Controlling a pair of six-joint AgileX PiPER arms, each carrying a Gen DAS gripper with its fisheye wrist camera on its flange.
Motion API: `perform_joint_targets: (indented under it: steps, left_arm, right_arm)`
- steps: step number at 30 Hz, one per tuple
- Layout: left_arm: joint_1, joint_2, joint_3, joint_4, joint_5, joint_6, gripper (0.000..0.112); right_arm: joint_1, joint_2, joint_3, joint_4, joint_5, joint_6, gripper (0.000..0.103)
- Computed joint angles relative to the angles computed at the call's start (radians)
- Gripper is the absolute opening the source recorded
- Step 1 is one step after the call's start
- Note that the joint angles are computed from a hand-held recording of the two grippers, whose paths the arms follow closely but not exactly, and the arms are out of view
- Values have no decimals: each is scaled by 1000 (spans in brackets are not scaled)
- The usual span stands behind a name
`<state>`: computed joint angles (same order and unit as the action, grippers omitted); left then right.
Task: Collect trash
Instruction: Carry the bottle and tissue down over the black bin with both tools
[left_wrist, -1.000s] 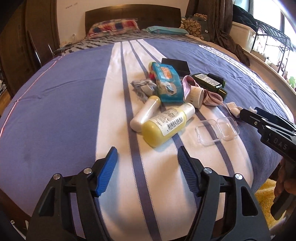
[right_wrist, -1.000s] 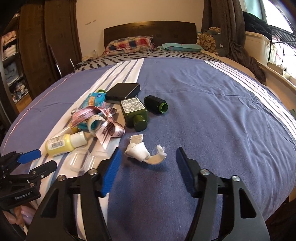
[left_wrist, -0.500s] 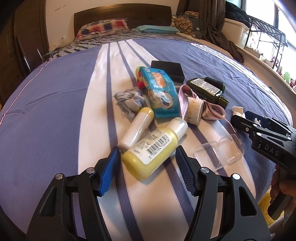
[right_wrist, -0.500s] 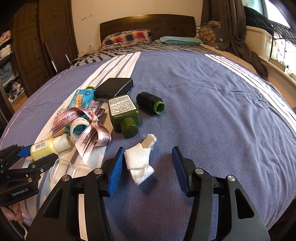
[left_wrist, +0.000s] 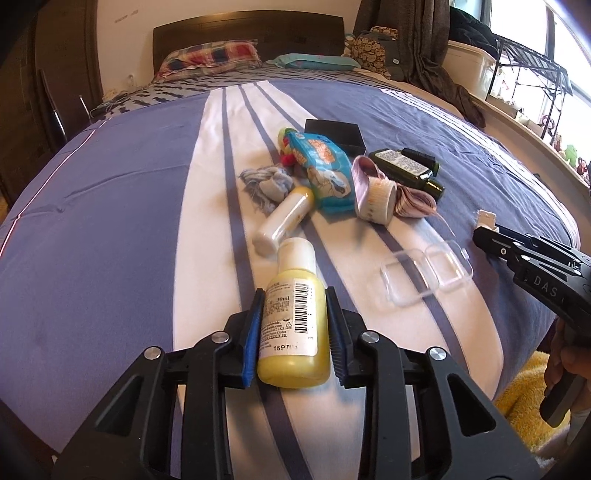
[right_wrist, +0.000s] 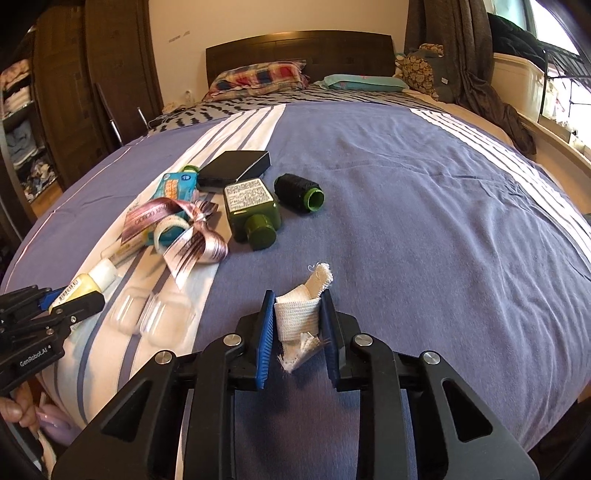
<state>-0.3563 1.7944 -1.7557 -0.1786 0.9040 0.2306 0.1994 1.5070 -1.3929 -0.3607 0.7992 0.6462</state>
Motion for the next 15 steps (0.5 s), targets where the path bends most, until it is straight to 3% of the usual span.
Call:
perform_joint_targets:
  steps: [5, 15]
  left_arm:
    - [-17, -100, 139, 53, -61, -63, 30]
    - [-11, -346, 334, 22, -74, -100, 30]
  right_arm:
    - [29, -62, 59, -13, 2, 18, 24]
    - [207, -241, 117, -138, 99, 162, 24]
